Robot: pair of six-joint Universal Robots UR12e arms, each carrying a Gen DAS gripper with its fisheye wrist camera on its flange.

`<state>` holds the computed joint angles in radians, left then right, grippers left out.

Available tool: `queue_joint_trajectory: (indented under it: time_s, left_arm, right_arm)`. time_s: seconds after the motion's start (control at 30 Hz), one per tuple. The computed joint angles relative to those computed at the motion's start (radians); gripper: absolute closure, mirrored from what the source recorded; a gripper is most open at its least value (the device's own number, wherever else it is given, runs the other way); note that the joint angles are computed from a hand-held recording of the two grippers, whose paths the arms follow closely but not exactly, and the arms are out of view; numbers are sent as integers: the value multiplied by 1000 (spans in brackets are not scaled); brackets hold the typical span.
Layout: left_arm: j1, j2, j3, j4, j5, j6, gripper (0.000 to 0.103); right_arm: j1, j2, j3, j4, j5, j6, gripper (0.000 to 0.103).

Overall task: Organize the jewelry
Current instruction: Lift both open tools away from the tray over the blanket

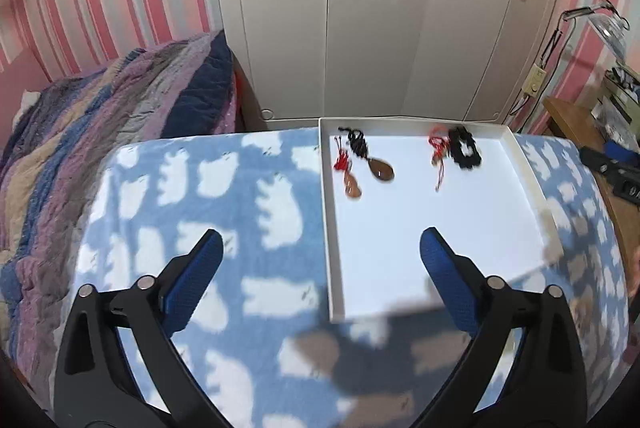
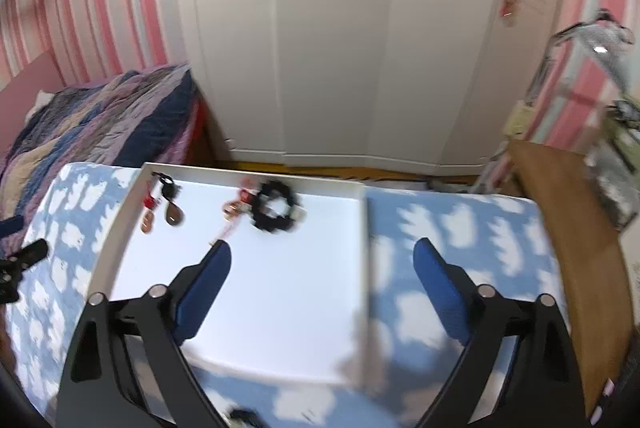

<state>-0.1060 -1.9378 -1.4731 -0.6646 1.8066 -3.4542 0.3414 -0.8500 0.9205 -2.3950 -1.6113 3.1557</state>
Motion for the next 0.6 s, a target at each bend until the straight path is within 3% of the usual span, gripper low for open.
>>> queue_joint_trajectory:
  time_s: [0.13, 0.3, 0.47, 0.6]
  left_arm:
    - [-18, 61, -76, 49, 14, -5, 3]
    - [-28, 114, -149, 82, -41, -43, 3]
    - [-60, 137, -182, 81, 8, -29, 3]
    - [-84, 160, -214, 95, 44, -22, 3]
  right_arm:
    - [-9, -99, 158, -109, -79, -1, 4]
    - [-6, -173, 271, -141, -171, 8, 4]
    - [22, -214, 363, -205, -317, -49, 4]
    - [33, -243, 418, -233, -339, -62, 4]
